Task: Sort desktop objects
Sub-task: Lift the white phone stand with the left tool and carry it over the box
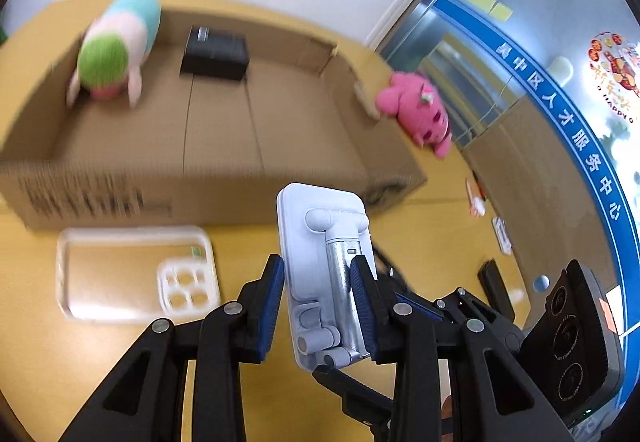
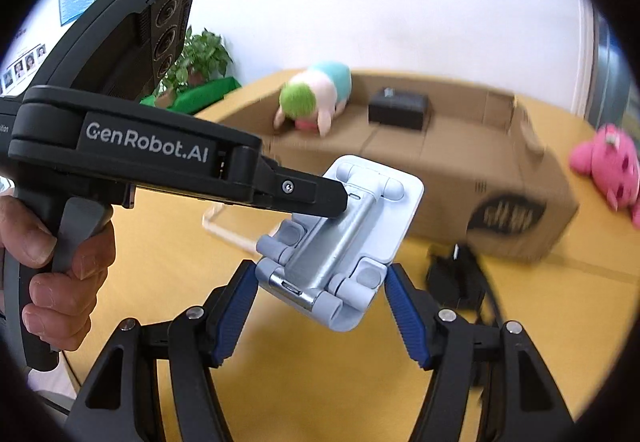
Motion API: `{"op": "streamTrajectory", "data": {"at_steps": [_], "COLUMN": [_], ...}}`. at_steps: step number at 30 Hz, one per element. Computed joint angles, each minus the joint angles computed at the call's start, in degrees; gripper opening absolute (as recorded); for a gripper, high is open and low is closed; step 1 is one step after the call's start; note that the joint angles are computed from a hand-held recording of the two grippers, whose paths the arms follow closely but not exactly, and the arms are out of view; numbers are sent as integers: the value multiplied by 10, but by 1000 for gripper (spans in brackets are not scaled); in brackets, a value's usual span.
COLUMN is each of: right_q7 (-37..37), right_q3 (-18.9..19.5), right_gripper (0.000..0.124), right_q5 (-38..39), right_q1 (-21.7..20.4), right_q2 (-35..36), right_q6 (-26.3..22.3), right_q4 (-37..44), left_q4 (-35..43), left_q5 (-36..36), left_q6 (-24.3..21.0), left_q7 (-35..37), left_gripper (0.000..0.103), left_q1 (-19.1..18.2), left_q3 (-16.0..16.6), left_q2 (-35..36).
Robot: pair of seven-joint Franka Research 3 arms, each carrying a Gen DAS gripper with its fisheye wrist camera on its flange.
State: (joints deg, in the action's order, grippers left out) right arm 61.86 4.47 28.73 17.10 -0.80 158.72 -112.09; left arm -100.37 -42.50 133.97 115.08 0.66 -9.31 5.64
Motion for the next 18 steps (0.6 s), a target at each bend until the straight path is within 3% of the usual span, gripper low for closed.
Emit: {"op": "streamTrajectory", "data": {"at_steps": [4,9,13,18], "right_q7": [-15,-23,-13,33], "right_q3": [1,8,16,20], "right_gripper": [65,65,65,65], "right_q5": [-13,-19,-29,-55], "right_q1": [-3,-12,-16,-9], "right_q2": [46,126,203,327], "right_q6": [-6,-47,-99,-202], "right_q4": [79,208,324,510], "left_q4": [77,182,249,355], "left_q5": [11,51,81,128], "left_q6": [-7,-21,-37,-79], "left_q7": [0,-25,-48,-109], "left_gripper": [36,36,36,36], "left_q1": [10,32,54,76], "left_q3": [0,-9,-19,-27], "left_q2": [41,106,155,239]}}
